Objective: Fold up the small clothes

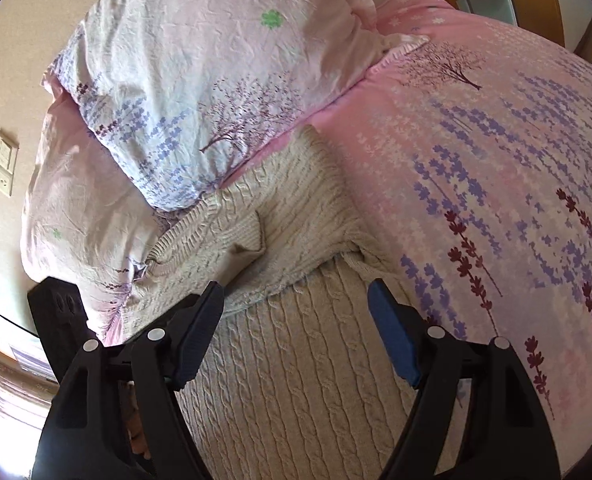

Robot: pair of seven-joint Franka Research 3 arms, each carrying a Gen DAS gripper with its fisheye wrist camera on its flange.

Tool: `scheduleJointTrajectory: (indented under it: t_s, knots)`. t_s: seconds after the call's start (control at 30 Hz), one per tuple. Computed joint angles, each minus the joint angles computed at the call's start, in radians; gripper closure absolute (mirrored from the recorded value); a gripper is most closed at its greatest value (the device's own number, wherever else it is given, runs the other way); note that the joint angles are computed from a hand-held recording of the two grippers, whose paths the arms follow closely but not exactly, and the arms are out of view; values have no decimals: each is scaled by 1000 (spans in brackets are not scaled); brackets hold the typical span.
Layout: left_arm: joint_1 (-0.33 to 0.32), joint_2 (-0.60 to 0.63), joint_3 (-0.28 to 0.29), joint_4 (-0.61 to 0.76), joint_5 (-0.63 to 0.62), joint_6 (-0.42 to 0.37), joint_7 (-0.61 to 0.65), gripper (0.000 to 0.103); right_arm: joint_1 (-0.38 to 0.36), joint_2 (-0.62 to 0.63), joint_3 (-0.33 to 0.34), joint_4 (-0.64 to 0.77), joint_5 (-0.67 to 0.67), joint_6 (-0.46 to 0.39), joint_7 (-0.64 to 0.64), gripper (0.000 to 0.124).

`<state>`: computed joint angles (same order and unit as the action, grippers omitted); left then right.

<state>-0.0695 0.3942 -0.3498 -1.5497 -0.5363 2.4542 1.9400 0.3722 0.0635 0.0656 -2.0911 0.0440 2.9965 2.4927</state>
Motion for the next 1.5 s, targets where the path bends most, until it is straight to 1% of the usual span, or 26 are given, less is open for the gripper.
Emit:
scheduleJointTrajectory:
  t_s: [0.03, 0.1, 0.13, 0.23, 0.33, 0.4, 0.5, 0.57, 0.6, 0.63, 0.7, 0.83, 0.87, 0.9, 0.93, 0.97, 1.0, 1.03, 1.07, 1.1, 1.2, 1.3, 1.37, 1.43, 1.47, 1.5]
  knots:
    - [24, -32, -5, -41, -34, 10, 19, 65, -21, 20, 31, 23, 115, 6, -119, 58]
    - [50, -103, 9, -124, -76, 37, 37, 65, -82, 71, 116, 90, 417, -7, -393, 69]
    - [63, -150, 25, -183, -96, 55, 44, 65, -99, 100, 135, 129, 504, -35, -468, 75]
    - [77, -277, 93, -340, -115, 98, 19, 65, -98, 177, 123, 233, 579, -131, -529, 80]
    - [78, -399, 172, -494, -58, 140, -55, 65, -107, 238, 123, 312, 658, -207, -575, 81]
    - [79, -456, 217, -562, -21, 140, -109, 65, -111, 269, 121, 349, 695, -247, -583, 81]
    - [79, -518, 268, -641, 9, 134, -171, 65, -118, 298, 126, 383, 750, -269, -602, 82]
    - [75, -540, 291, -674, 19, 124, -205, 65, -114, 311, 119, 398, 754, -277, -600, 92]
    - [70, -549, 300, -687, 14, 123, -210, 65, -112, 319, 115, 408, 747, -285, -604, 110]
    - [64, -557, 308, -698, 7, 120, -210, 65, -99, 326, 99, 426, 705, -301, -589, 116]
    - [53, -566, 319, -710, -5, 112, -211, 65, -45, 330, 47, 457, 558, -282, -547, 117]
    - [41, -560, 327, -708, -13, 93, -217, 63, -7, 311, 49, 471, 454, -64, -618, 117]
    - [38, -564, 328, -712, -21, 97, -208, 63, 16, 311, 23, 477, 410, -37, -597, 117]
    - [36, -566, 331, -713, -29, 94, -200, 62, 48, 307, -18, 474, 355, -32, -550, 117]
    - [35, -565, 333, -712, -36, 93, -195, 62, 85, 312, -71, 480, 290, -66, -479, 117]
    - [34, -566, 335, -713, -45, 93, -191, 62, 107, 325, -111, 497, 232, -140, -408, 117]
    - [33, -565, 337, -713, -58, 93, -187, 62, 116, 346, -137, 525, 187, -242, -343, 117]
    - [32, -565, 340, -714, -73, 93, -181, 62, 105, 365, -135, 546, 177, -330, -306, 117]
    - [32, -565, 342, -714, -87, 90, -177, 62, 86, 369, -119, 536, 186, -364, -290, 117]
    - [33, -565, 343, -714, -97, 87, -173, 62, 72, 370, -104, 524, 190, -367, -277, 117]
    - [35, -568, 344, -716, -117, 79, -166, 62, 53, 346, -75, 482, 156, -333, -261, 117]
    - [35, -570, 346, -718, -142, 72, -154, 62, 17, 330, -34, 481, 168, -339, -306, 116]
    - [37, -571, 352, -715, -168, 54, -145, 62, -10, 284, -4, 422, 220, -288, -344, 106]
    - [39, -575, 358, -716, -203, 36, -132, 62, -26, 205, 1, 315, 256, -224, -362, 77]
    - [39, -578, 360, -719, -222, 29, -125, 62, -35, 172, 5, 270, 277, -204, -371, 73]
    - [41, -582, 363, -722, -240, 23, -118, 62, -54, 136, 17, 222, 321, -194, -398, 72]
